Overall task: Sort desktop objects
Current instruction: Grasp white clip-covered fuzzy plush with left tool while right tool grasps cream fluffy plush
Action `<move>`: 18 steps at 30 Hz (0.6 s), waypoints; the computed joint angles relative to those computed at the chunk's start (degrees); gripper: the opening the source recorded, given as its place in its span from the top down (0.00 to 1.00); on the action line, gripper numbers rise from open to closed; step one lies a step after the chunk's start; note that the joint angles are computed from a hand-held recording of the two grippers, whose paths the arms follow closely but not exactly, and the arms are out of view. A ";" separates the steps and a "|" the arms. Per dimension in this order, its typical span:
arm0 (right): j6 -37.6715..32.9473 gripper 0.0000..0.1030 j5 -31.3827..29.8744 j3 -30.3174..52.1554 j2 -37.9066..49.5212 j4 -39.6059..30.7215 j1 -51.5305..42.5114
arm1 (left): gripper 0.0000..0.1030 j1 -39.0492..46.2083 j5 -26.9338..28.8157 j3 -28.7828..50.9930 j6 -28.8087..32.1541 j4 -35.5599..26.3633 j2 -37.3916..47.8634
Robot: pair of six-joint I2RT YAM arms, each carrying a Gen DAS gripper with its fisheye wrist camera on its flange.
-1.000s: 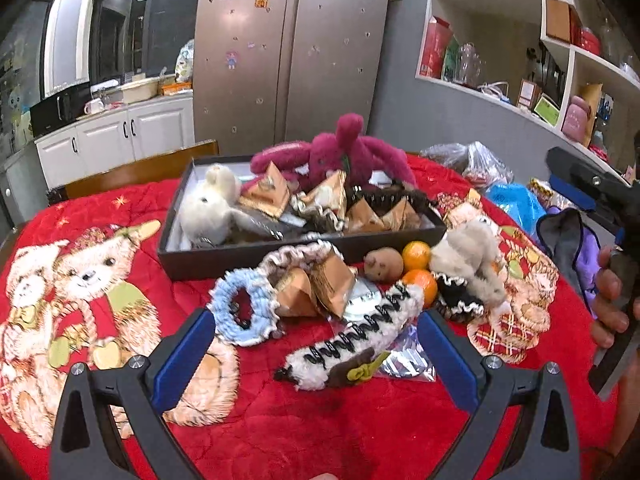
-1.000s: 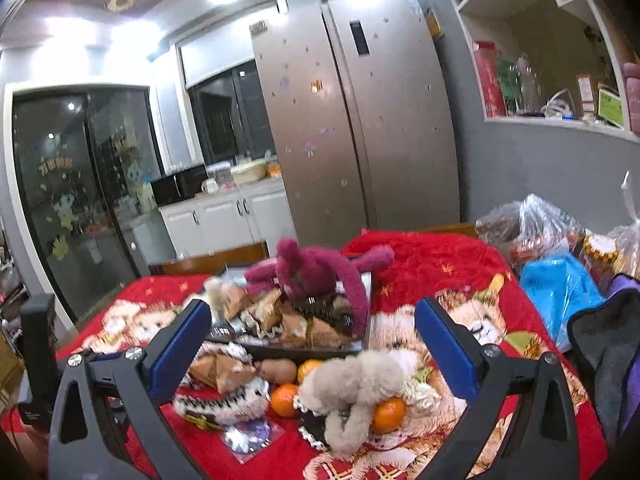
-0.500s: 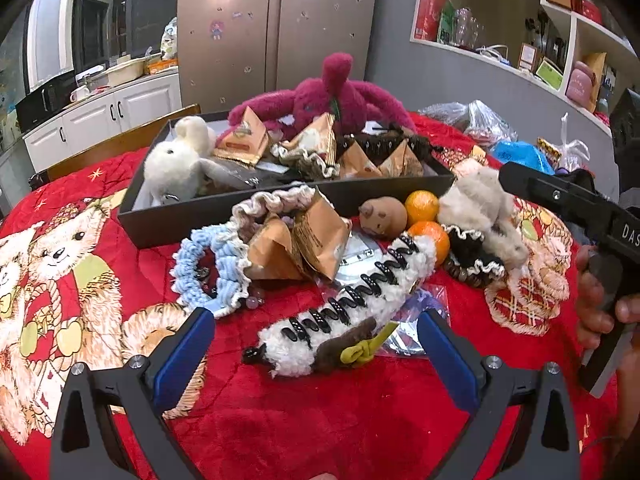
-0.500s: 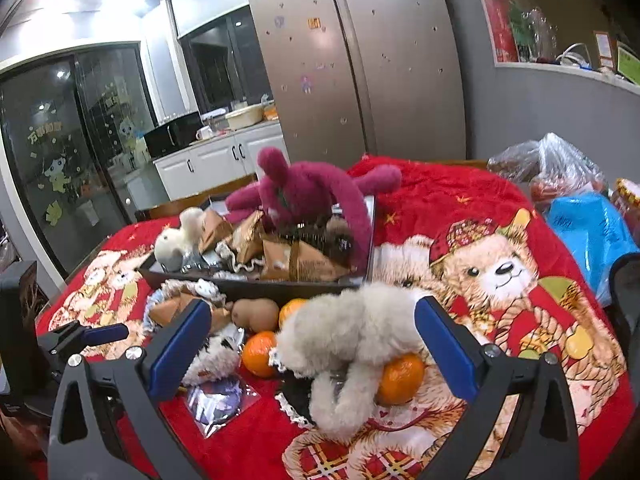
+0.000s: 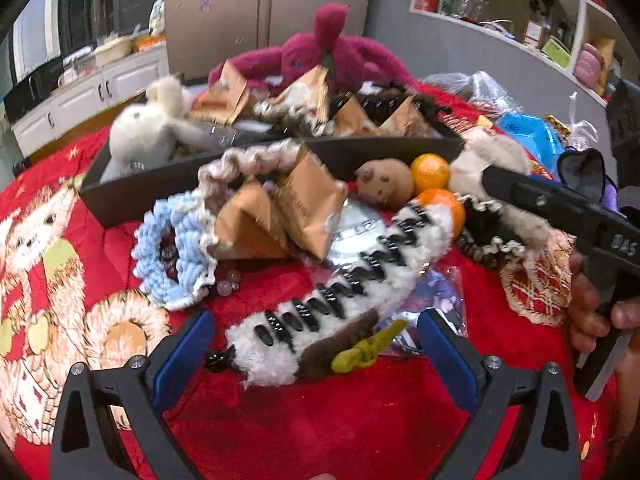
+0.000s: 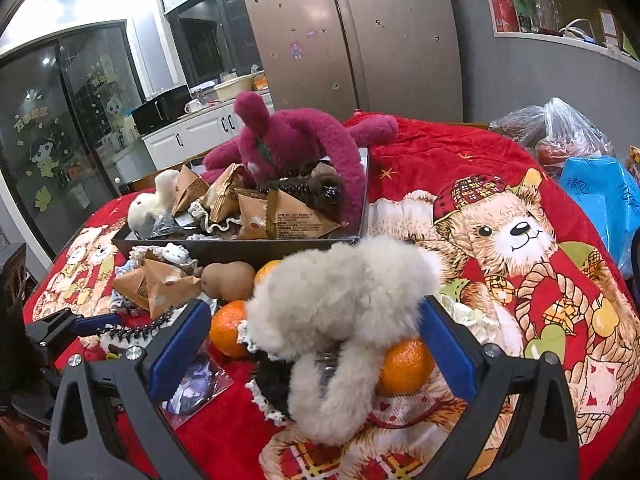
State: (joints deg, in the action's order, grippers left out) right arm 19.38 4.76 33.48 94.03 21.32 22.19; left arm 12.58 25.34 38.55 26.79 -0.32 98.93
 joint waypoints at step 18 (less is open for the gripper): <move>-0.12 0.42 3.47 2.04 1.39 -2.58 0.73 | 0.00 -1.15 -1.00 -0.46 -0.81 1.14 0.05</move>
State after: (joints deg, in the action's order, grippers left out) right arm 19.26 8.23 35.51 95.42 18.74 22.92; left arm 11.43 24.34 38.08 25.98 0.82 98.98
